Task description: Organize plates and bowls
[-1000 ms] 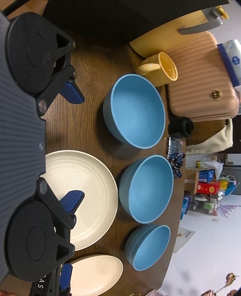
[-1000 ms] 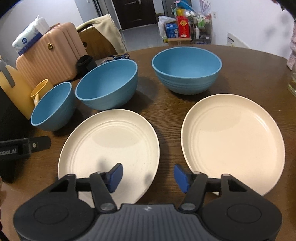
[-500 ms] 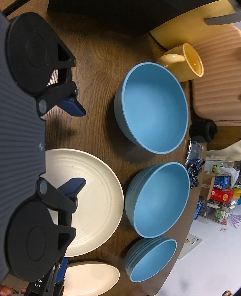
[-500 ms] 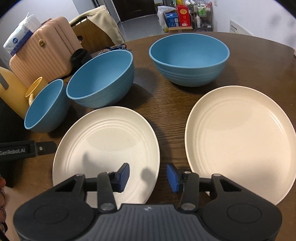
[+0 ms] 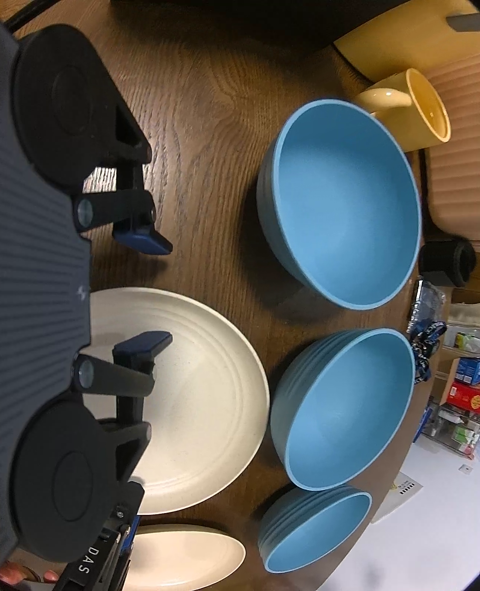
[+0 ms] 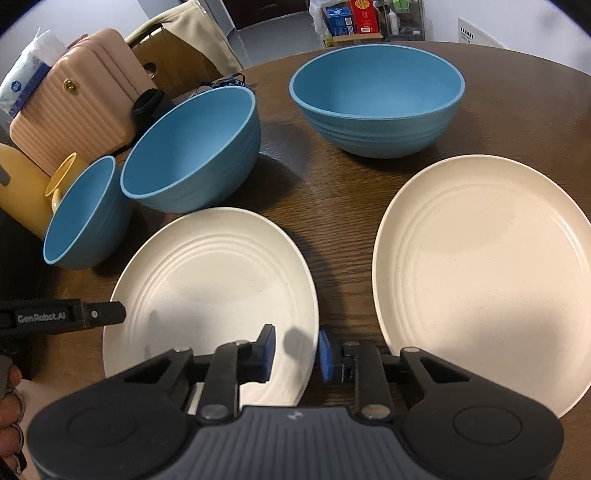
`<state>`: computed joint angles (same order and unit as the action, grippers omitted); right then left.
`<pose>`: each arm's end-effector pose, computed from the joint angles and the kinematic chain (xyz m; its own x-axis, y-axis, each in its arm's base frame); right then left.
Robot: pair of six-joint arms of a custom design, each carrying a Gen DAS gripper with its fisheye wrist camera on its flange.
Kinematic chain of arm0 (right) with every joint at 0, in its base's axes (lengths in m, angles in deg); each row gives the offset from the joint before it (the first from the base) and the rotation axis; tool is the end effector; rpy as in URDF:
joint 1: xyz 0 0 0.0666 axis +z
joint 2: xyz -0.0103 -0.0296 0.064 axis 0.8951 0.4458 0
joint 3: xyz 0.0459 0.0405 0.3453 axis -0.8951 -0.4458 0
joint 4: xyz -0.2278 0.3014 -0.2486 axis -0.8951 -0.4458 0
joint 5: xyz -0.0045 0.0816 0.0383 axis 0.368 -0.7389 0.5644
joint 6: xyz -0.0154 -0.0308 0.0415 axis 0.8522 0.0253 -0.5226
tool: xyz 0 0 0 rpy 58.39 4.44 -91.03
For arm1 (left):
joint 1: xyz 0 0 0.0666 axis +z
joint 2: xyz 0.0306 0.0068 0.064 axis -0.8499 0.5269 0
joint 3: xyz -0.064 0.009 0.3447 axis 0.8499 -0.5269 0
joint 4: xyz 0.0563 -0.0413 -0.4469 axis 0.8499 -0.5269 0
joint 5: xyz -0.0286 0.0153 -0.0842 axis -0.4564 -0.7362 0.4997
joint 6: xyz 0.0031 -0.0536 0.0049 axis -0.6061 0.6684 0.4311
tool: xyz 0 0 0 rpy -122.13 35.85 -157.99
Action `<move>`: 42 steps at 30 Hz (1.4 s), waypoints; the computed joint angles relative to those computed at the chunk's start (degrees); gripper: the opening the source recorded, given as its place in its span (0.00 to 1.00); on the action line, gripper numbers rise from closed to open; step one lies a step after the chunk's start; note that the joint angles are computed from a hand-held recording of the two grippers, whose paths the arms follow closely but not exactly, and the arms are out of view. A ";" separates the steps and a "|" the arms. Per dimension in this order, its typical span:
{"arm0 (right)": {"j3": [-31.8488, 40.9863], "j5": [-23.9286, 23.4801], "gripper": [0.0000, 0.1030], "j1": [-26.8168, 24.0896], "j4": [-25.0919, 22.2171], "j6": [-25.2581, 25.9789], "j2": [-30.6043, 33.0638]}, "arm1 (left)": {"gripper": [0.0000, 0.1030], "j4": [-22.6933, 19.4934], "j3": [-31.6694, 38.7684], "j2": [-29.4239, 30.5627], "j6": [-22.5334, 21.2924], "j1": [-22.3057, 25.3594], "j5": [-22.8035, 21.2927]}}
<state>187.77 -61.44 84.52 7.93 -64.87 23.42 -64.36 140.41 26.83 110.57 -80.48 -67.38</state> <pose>0.5747 0.2272 0.4955 -0.9270 -0.0269 -0.3740 -0.1476 0.9431 0.2979 0.5584 -0.2245 0.5205 -0.9033 -0.2672 -0.3356 -0.2478 0.9636 -0.1003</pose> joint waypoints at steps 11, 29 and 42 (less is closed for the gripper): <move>1.55 -1.82 0.08 -0.71 -2.21 -1.76 1.11 | 0.21 -1.24 0.59 1.46 0.28 0.36 2.75; 1.49 -1.66 0.05 -0.79 -2.24 -3.17 0.70 | 0.13 -0.24 -1.83 -0.25 -0.42 0.81 3.08; -2.72 -0.41 0.05 0.19 0.16 -3.98 -3.56 | 0.13 0.09 -3.35 -3.48 -0.74 -0.32 1.29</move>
<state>185.05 -61.85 84.71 8.09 -68.84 19.86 -64.27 137.06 23.35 109.82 -80.79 -66.09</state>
